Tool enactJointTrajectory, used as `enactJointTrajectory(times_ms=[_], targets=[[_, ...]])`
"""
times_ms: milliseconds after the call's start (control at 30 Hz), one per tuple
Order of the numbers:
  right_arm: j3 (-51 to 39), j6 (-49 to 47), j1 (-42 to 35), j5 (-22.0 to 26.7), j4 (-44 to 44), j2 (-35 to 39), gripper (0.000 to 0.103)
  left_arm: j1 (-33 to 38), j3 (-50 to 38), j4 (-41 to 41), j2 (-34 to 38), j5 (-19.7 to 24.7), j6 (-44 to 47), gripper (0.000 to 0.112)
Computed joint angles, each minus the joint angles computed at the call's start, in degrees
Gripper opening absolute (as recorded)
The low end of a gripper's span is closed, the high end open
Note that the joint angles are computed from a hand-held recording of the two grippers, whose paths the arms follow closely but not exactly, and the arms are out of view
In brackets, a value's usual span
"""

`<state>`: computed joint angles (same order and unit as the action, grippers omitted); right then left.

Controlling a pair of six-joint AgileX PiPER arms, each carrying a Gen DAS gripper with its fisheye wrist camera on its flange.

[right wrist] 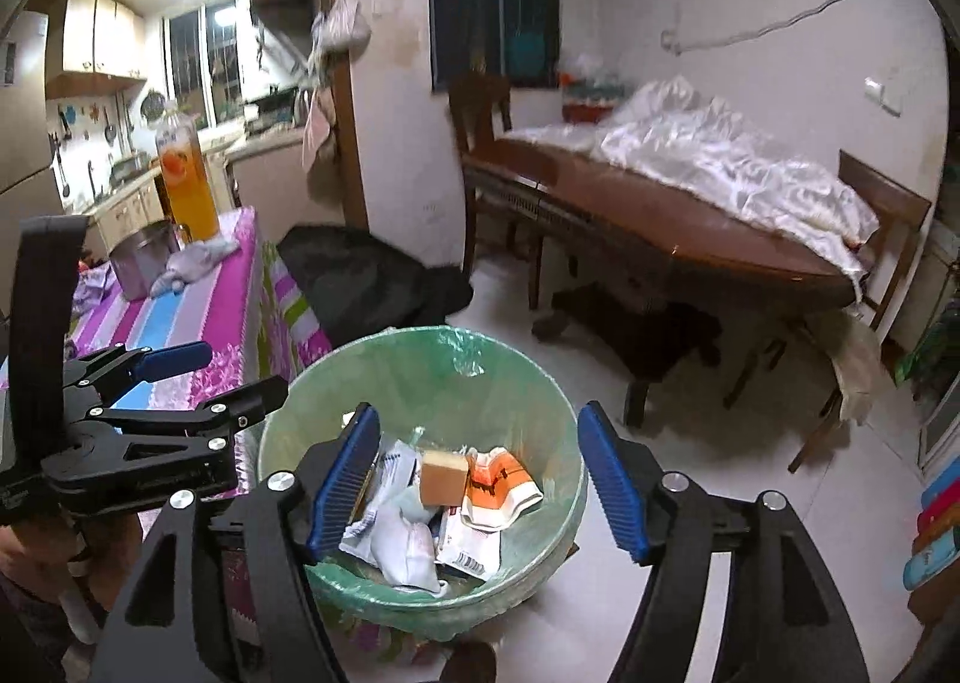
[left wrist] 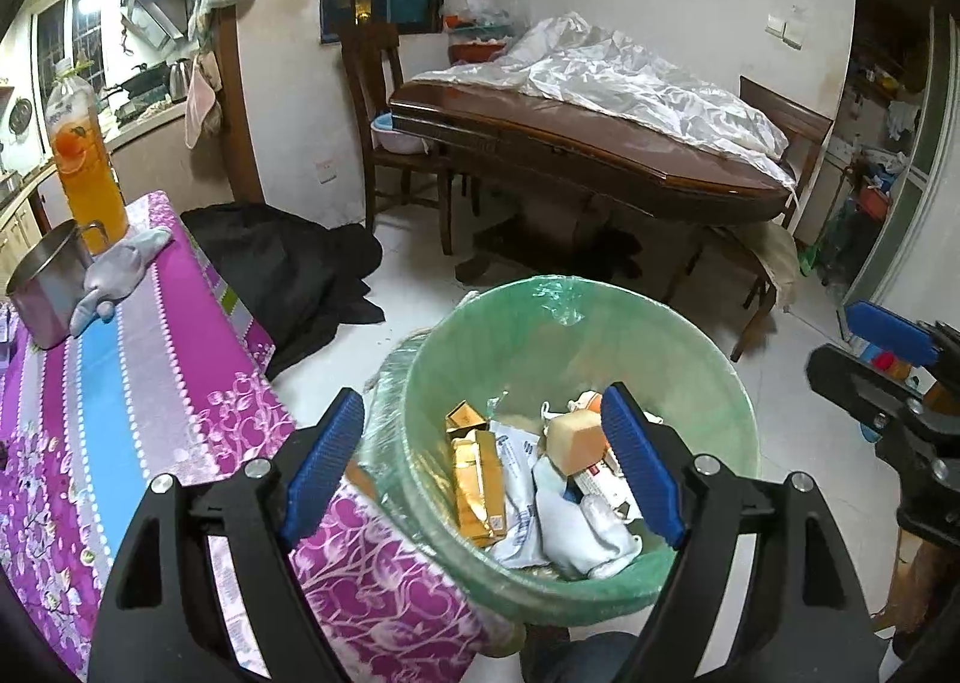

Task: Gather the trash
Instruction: 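Move both tools back over the table toward the remaining trash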

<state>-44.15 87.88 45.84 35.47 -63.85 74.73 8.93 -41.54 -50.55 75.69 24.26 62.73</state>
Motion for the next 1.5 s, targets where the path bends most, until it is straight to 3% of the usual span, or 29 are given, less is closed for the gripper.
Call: enactJointTrajectory(times_ms=[100, 333, 567, 800, 1067, 1267, 1500], targets=[[3.31, 10.33, 6.13, 4.68, -6.12, -1.95, 0.074, 1.49, 1.82, -1.77, -2.35, 0.4, 3.28, 0.079], [6.09, 22.61, 19.44, 15.19, -11.29, -1.35, 0.082, 7.54, 4.31, -4.47, -7.37, 4.18, 9.07, 0.083], [4.29, 26.85, 26.97, 18.61, -12.94, 2.88, 0.089, 15.58, 5.27, -6.54, -9.26, 8.57, 14.58, 0.086], [-2.11, 25.0, 28.47, 15.41, -15.06, 9.22, 0.091, 27.83, 5.21, -8.79, -9.47, 15.09, 22.08, 0.088], [-14.94, 17.73, 29.03, 9.2, -15.72, 19.33, 0.091, 48.68, 0.79, -9.17, -3.7, 25.53, 32.64, 0.089], [-27.0, 8.28, 28.64, 2.8, -11.33, 28.39, 0.091, 62.17, -12.22, -6.95, 10.26, 28.62, 29.75, 0.089], [-41.04, -3.92, 28.04, -2.19, -2.2, 38.34, 0.091, 71.51, -36.8, -0.83, 30.61, 31.12, 12.39, 0.089]])
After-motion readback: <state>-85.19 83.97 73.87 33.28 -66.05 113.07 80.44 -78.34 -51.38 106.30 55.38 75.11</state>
